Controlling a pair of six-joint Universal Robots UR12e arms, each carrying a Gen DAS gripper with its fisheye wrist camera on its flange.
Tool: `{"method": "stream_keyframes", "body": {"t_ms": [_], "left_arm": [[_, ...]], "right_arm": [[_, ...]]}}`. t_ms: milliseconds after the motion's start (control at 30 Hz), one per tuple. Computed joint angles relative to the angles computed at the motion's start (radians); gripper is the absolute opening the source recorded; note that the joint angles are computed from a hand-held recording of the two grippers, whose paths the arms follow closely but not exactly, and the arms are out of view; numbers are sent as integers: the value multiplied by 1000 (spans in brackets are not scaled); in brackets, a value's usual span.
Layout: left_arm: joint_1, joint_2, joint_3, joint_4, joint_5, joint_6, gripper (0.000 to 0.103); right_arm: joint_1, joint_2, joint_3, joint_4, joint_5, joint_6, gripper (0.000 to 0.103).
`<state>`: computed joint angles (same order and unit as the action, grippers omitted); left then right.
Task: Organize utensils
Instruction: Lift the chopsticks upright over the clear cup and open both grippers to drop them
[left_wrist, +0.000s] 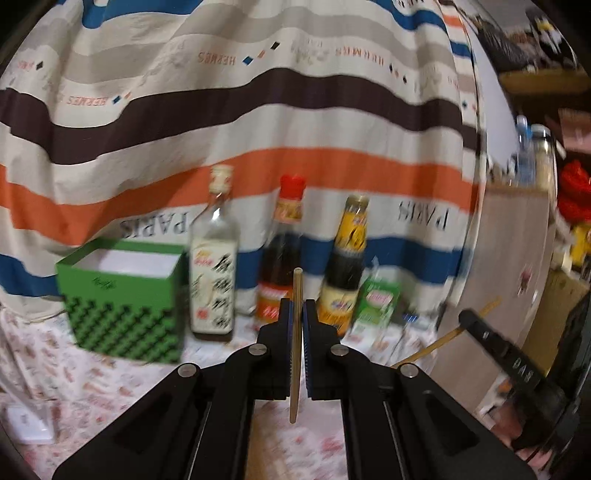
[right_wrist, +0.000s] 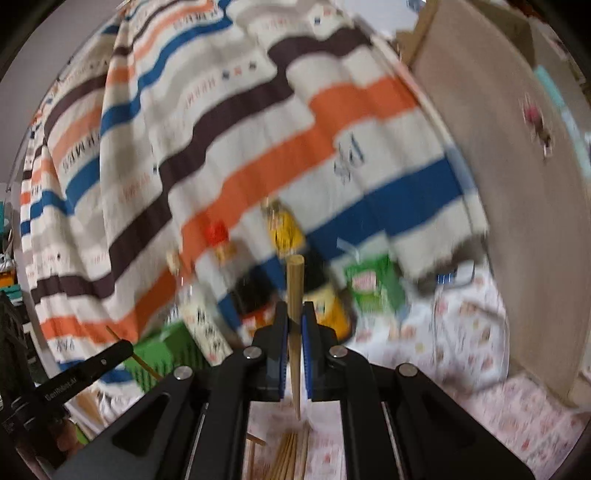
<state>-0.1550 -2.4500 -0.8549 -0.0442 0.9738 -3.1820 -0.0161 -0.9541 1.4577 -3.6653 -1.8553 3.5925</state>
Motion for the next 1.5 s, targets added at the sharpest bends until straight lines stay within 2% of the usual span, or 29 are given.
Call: {"method": "stream_keyframes", "body": {"t_ms": [100,167,233,300,367,500,767,833,900,933,967,1000,1067,1100,1133,1167,1200,1267,1333,1400,1500], "left_arm": [[-15,-31,67,-12,-8,-34,4],[-26,-52,109,-49,-16,-42,4],[-37,-75,145,-76,-9,-51,4],[-50,-97,176,-111,8,-41,4],[-62,-115,201,-160,29,-17,4],[-78,-144,236,-236,81,41,4],[-93,-197,333,-350,152,118,4],[-99,-197,341,-397,177,148,4],[-100,-206,371,-461,168,163,4],[-100,-209,381,-491,159,172,4],[-102,-209,382,-494,169,175,4],[-103,-204,372,-484,184,180,5],[-106,-198,360,-466,211,191,5],[-104,-196,358,-468,207,196,12],[-98,-192,353,-473,173,205,34],[-90,-186,337,-454,137,199,47],[-86,-177,315,-421,142,182,66],[-78,-150,261,-355,162,144,70],[-64,-125,216,-330,129,144,72],[-57,-91,143,-251,164,154,77],[-46,-43,32,-145,219,206,80]], "right_arm": [[4,24,-19,-15,-64,-25,6],[-1,33,-23,30,-66,-23,6],[-13,40,-26,76,-33,-2,6],[-29,48,-27,111,35,3,6],[-49,51,-27,158,121,6,6],[-77,60,-34,239,208,73,6],[-95,62,-32,268,249,111,8],[-93,63,-36,283,244,110,8],[-92,63,-36,293,246,112,8],[-92,63,-37,299,248,112,10],[-92,63,-38,302,251,113,21],[-91,63,-39,306,249,115,37],[-91,64,-40,310,254,115,46],[-92,63,-40,316,263,115,48],[-94,61,-39,325,275,119,49],[-95,60,-38,329,283,129,53],[-95,58,-36,333,287,146,56],[-91,47,-36,399,262,183,58],[-84,38,-51,519,233,218,59],[-86,40,-53,537,264,239,59],[-75,40,-56,543,225,230,59]]}}
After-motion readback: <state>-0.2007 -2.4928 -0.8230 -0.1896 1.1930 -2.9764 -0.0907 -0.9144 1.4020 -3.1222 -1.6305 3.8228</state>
